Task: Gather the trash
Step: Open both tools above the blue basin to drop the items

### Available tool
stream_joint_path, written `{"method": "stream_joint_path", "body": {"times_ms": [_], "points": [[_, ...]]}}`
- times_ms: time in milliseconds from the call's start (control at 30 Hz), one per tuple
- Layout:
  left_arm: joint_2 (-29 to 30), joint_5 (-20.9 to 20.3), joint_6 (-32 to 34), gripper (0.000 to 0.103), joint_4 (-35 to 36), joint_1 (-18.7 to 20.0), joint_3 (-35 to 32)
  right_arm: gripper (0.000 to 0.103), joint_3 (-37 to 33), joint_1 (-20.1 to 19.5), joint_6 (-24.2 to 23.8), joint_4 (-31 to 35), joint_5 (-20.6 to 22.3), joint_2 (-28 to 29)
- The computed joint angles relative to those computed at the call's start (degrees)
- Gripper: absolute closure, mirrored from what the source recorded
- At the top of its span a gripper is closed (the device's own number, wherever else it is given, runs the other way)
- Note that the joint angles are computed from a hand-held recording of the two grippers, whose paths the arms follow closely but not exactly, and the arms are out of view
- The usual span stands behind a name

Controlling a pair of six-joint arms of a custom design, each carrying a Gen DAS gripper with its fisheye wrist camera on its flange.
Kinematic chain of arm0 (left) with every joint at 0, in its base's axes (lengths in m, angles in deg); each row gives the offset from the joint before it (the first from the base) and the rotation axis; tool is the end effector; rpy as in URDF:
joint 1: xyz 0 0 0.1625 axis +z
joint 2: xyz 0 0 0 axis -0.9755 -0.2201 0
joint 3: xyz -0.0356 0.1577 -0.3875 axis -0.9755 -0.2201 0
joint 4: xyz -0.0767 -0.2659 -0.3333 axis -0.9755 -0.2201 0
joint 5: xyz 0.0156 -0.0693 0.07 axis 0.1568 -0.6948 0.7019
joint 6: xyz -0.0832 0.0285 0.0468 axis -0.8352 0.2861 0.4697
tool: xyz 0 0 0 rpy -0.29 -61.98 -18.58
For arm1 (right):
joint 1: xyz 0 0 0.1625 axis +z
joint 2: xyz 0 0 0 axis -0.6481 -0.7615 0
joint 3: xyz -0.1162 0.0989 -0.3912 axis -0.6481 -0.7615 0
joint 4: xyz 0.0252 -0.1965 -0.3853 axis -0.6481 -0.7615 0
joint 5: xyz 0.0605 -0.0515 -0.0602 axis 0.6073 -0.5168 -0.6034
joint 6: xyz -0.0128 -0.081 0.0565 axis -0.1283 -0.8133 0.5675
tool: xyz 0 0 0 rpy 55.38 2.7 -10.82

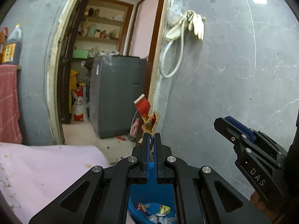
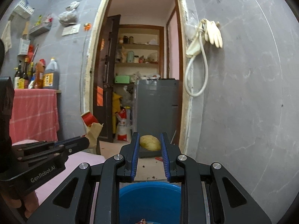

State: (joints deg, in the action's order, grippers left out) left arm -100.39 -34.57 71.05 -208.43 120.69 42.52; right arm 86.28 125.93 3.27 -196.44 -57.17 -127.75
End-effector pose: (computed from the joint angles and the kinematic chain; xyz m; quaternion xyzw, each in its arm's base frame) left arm -0.3595 -0.5571 0.0031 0.4622 0.8051 -0.3707 0.0262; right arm 0.0764 -0.4566 0.2447 0.1448 -0.6605 0.6417 0.3619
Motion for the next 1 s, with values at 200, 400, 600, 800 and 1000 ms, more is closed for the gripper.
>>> {"method": "stream_joint_path", "body": {"times_ms": [200,400,600,800,1000], "points": [[1.78,0.45,-0.46,0.101,5.24,0.41,-2.09,0.083,0.07,-2.26,4.68,5.16,-1.61,-1.49],[2.90,0.67,-0.63,0.101,9.84,0.92,-3.45,0.083,0.36,-3.44,7.40,8.92,-3.01,-2.53],[3.87,0.40,-1.87,0.101,14.51,1.68,-5.51,0.082,0.15,-4.03,9.32,11.97,-3.95,-3.11],[4.46,0.00,-2.79,0.101,18.97,2.24,-7.02,0.081,-0.31,-4.33,10.80,15.19,-5.15,-3.64],[4.76,-1.33,-4.33,0.100,24.91,3.03,-8.83,0.080,-0.60,-4.67,12.23,18.16,-6.35,-4.26]]}}
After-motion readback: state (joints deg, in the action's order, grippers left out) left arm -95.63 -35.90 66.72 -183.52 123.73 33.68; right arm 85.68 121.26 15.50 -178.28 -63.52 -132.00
